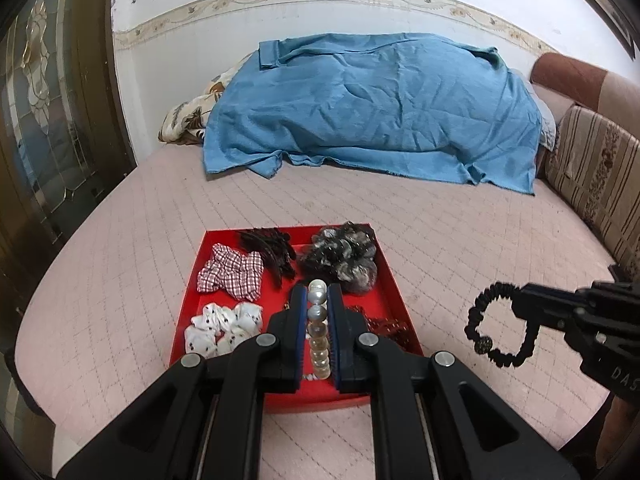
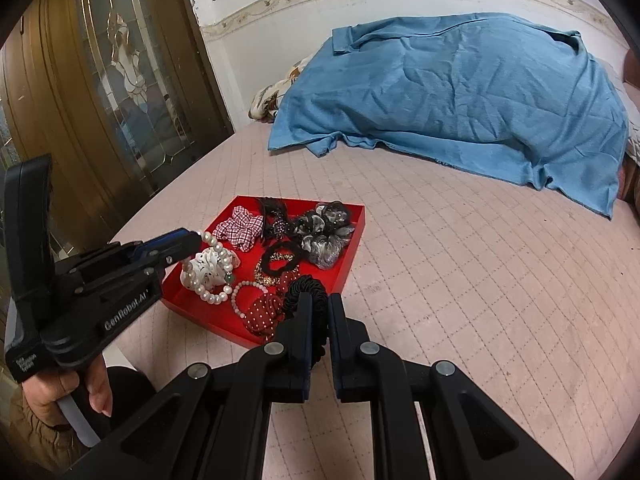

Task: Organize jewelry
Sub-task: 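Lower pearl bracelet into the tray with left tool while right tool holds tie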

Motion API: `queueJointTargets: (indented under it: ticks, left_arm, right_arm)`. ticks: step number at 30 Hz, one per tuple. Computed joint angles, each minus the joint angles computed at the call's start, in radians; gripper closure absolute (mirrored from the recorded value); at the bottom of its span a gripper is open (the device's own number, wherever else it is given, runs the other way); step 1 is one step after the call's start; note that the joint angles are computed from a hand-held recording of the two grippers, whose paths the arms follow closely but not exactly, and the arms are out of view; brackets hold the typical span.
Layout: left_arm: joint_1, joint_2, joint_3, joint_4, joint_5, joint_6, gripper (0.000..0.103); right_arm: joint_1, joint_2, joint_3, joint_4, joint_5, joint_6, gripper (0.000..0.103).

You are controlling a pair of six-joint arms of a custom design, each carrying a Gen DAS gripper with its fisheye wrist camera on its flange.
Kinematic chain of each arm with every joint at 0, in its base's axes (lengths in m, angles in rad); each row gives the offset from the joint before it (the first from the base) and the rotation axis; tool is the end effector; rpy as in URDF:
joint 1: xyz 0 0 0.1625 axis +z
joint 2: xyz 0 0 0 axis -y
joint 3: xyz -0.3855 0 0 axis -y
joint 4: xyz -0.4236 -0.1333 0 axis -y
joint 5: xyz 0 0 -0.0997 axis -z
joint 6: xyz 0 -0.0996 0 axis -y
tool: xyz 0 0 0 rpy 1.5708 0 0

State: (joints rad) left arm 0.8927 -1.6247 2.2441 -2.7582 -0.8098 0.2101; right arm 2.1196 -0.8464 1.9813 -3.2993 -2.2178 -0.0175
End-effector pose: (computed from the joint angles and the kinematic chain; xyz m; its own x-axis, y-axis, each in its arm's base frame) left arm -0.1231 -0.4748 0.2944 -0.6689 0.2986 -0.6808 0.6833 0.6076 -0.4049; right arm 0.3554 -0.4408 0.0571 -0.8489 -0.1409 0.5094 -0.4474 0.7048 -0.5505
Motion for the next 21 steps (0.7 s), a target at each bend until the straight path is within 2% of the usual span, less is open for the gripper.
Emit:
queueJointTargets:
  ticks: [4,12,18,21]
  left_arm:
    - [0.048,0.017,-0.055,0.001,-0.058,0.001,0.093]
    - [0.105,0.094,-0.157,-0.028,-0.09,0.042,0.093]
    - [0.153,0.13,-0.222,-0.008,-0.16,0.027,0.093]
    - [0.184,0.126,-0.234,0.014,-0.223,-0.002,0.093]
  right_arm:
    - [-0.004,0.012,-0.028,0.013,0.01,-0.002,0.094]
    - [-0.015,0.048,-0.089,0.032,0.051,-0.006,0.094]
    - [-0.023,0.076,-0.126,0.057,0.078,-0.011,0.094]
    - [-0.029,0.091,-0.144,0.074,0.092,-0.008,0.094]
